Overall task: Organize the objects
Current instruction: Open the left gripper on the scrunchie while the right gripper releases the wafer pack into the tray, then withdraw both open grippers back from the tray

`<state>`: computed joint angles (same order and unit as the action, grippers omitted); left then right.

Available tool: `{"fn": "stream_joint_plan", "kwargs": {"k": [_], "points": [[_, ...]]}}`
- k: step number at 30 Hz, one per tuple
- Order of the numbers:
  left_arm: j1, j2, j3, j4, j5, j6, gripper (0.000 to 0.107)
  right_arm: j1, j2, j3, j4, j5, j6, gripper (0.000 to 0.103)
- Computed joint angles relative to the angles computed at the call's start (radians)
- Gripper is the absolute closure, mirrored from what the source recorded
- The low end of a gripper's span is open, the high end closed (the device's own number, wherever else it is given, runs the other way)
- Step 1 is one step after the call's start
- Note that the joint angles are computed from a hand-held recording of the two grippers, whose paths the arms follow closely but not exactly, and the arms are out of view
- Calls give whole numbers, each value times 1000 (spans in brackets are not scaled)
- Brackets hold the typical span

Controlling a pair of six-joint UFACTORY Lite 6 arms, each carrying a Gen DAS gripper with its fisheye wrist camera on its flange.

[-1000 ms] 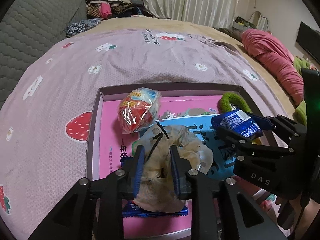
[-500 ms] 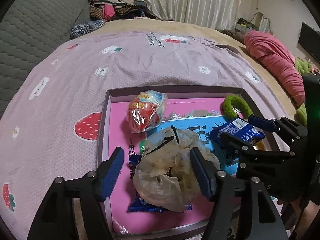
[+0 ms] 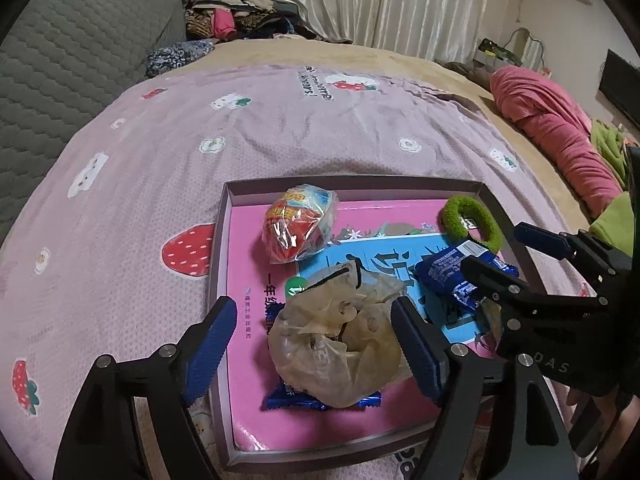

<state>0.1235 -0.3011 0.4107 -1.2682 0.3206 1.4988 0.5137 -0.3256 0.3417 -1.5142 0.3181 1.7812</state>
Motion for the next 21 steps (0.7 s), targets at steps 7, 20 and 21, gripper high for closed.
{"fn": "stream_joint_plan", "kwargs": {"k": [7, 20, 21], "points": [[31, -88, -8, 181, 39, -179, 20, 63, -70, 2, 224, 64, -195, 21], [102, -230, 6, 425, 153, -392, 5, 179, -196, 23, 503, 220, -443, 11], [102, -237, 7, 444, 159, -413, 5, 185, -211, 23, 518, 232, -457, 10]]}}
